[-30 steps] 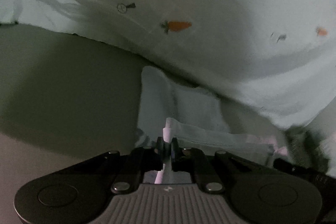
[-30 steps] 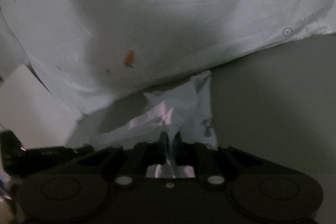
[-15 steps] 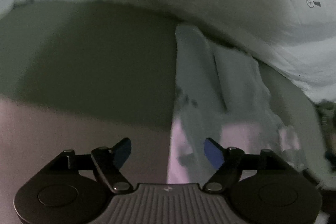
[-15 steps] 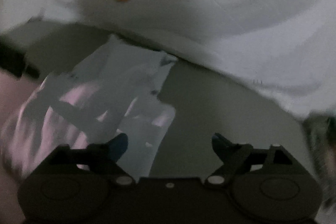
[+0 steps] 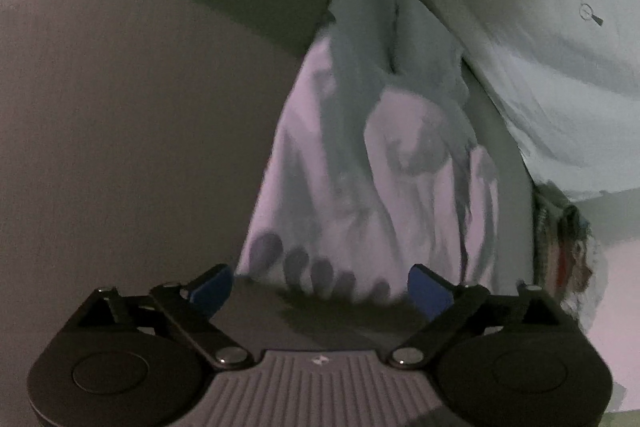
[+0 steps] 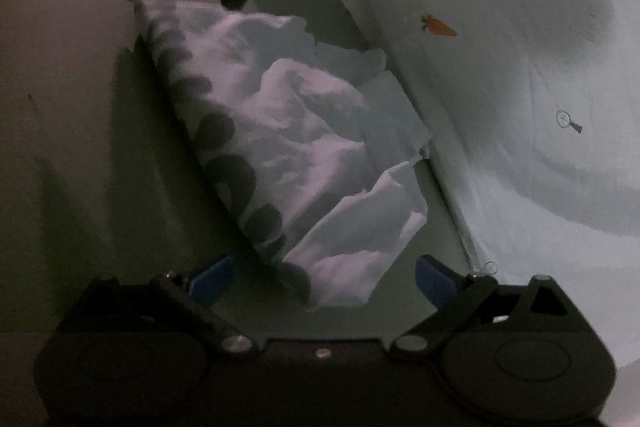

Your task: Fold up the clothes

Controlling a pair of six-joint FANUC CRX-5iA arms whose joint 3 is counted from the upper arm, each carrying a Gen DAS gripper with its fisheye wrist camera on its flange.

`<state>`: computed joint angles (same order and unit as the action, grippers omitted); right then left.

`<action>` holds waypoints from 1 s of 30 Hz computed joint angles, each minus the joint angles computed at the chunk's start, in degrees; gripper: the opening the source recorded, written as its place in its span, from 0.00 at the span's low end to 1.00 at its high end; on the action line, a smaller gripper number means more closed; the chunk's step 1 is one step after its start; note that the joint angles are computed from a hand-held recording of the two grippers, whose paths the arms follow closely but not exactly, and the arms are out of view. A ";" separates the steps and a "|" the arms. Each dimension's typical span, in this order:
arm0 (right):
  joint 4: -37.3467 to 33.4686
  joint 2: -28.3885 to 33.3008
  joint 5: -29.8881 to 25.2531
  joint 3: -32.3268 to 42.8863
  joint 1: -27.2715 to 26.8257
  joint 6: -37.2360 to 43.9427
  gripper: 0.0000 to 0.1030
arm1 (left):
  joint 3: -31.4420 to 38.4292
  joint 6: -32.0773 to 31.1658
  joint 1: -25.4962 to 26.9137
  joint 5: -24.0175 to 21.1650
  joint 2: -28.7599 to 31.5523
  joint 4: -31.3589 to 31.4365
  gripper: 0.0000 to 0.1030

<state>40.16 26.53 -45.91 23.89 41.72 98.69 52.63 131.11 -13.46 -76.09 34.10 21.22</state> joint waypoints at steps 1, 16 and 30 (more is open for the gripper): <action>0.39 0.64 0.06 0.46 -0.16 0.32 0.97 | -1.66 -0.49 0.02 0.85 -0.61 1.18 0.94; 7.64 4.14 8.71 3.82 -3.09 -7.80 0.99 | -34.21 -14.50 -2.41 29.32 -7.82 36.13 0.98; 3.64 5.76 10.12 8.37 -4.35 -7.98 0.99 | -36.51 2.53 -3.79 46.05 -8.24 32.30 0.93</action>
<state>43.81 32.28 -35.79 32.26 37.38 90.71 16.11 133.64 -17.25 -30.03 25.86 53.52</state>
